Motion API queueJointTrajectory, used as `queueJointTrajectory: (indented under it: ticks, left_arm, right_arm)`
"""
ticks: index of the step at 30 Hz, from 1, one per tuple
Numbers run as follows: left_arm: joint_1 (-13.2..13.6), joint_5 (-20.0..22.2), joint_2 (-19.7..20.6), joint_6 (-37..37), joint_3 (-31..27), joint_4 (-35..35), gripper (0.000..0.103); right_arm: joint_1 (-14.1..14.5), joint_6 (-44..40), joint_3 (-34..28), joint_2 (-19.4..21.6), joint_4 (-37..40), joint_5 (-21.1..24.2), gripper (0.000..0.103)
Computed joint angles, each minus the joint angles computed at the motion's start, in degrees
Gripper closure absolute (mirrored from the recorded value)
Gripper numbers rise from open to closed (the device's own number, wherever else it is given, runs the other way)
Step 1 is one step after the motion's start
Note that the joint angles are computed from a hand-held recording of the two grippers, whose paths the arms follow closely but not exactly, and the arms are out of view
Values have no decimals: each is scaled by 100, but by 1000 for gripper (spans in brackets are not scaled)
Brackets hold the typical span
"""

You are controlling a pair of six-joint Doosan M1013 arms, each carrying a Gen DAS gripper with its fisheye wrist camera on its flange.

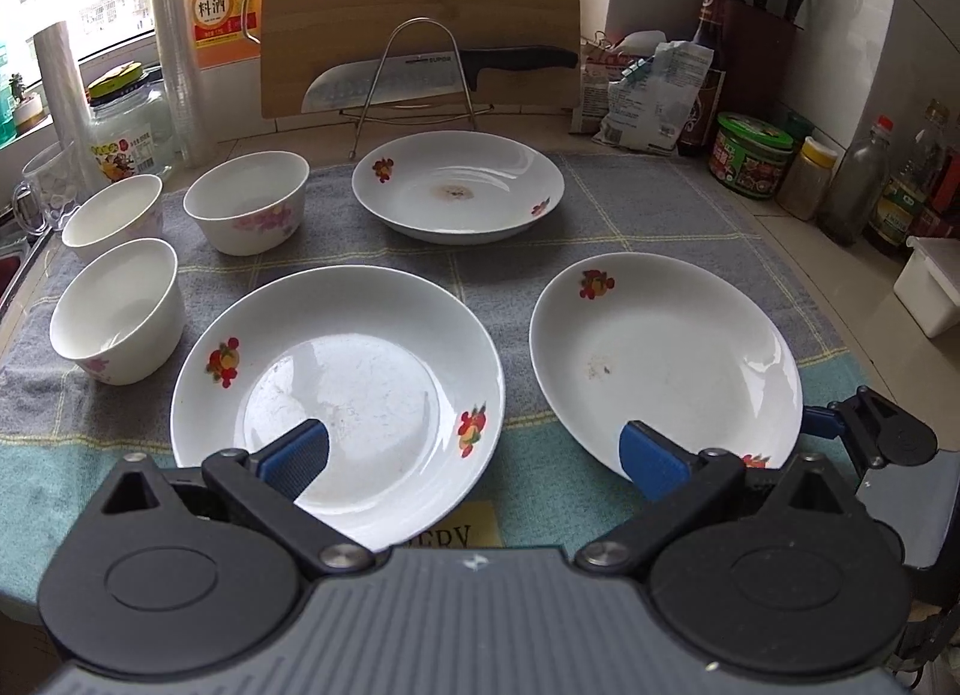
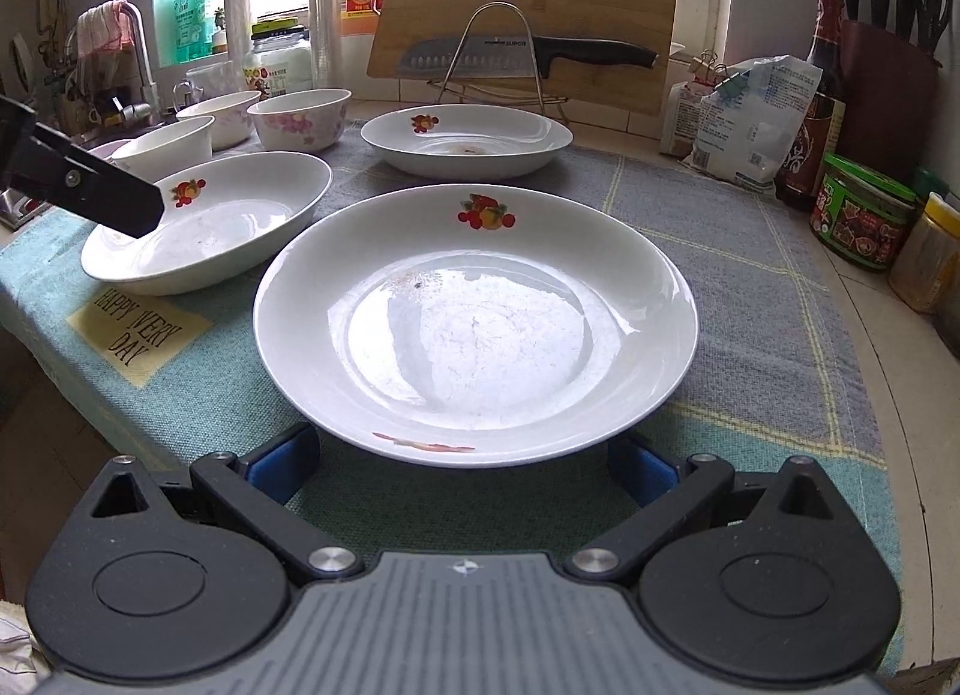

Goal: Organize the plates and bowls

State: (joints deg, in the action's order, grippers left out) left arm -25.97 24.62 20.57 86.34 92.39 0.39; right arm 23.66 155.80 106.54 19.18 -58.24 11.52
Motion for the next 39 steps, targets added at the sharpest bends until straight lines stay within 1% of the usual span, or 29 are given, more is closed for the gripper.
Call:
queueJointTrajectory:
  ticks: [2, 4, 5, 8, 10, 13, 16, 18, 20, 24, 26, 27, 30, 34, 39]
  left_arm:
    - [12, 87, 105, 533, -168, -307, 1]
    - [17, 256, 203, 958, -345, -538, 1]
    - [30, 342, 261, 1310, -448, -784, 1]
    - [89, 624, 430, 2411, -733, -1618, 1]
    - [76, 765, 538, 2793, -903, -1752, 1]
    - [75, 1127, 750, 3482, -1218, -2069, 1]
    - [63, 1438, 960, 3834, -1511, -2148, 1]
    - [58, 1673, 1117, 3979, -1738, -2170, 3]
    - [61, 1927, 1263, 4101, -1956, -2210, 4]
    - [57, 2368, 1509, 4347, -2316, -2250, 14]
    - [48, 2588, 1624, 4396, -2481, -2216, 19]
    - [42, 2695, 1678, 4419, -2559, -2195, 23]
    - [38, 2919, 1786, 4541, -2721, -2199, 25]
    - [33, 3169, 1921, 4625, -2931, -2170, 25]
    - [31, 3399, 2038, 4653, -3119, -2134, 28]
  right_arm:
    - [21, 950, 51, 7, -920, -17, 0]
    - [32, 1538, 80, 14, -1494, -17, 0]
    - [32, 1730, 87, 17, -1686, -24, 0]
    - [20, 1927, 104, 15, -1914, -61, 0]
    - [20, 2191, 132, 7, -2189, -66, 0]
    - [21, 2516, 157, 5, -2516, -60, 0]
    - [24, 2614, 145, 19, -2611, -39, 0]
    - [33, 2917, 156, 27, -2890, -5, 0]
    - [43, 3392, 181, 34, -3347, 42, 0]
    - [65, 4163, 243, 34, -4090, 118, 0]
    - [67, 4365, 261, 33, -4307, 131, 0]
    - [66, 4409, 268, 31, -4365, 130, 0]
    - [64, 4426, 266, 29, -4376, 124, 0]
    - [69, 3903, 215, 33, -3828, 109, 0]
    - [77, 3451, 171, 36, -3348, 122, 0]
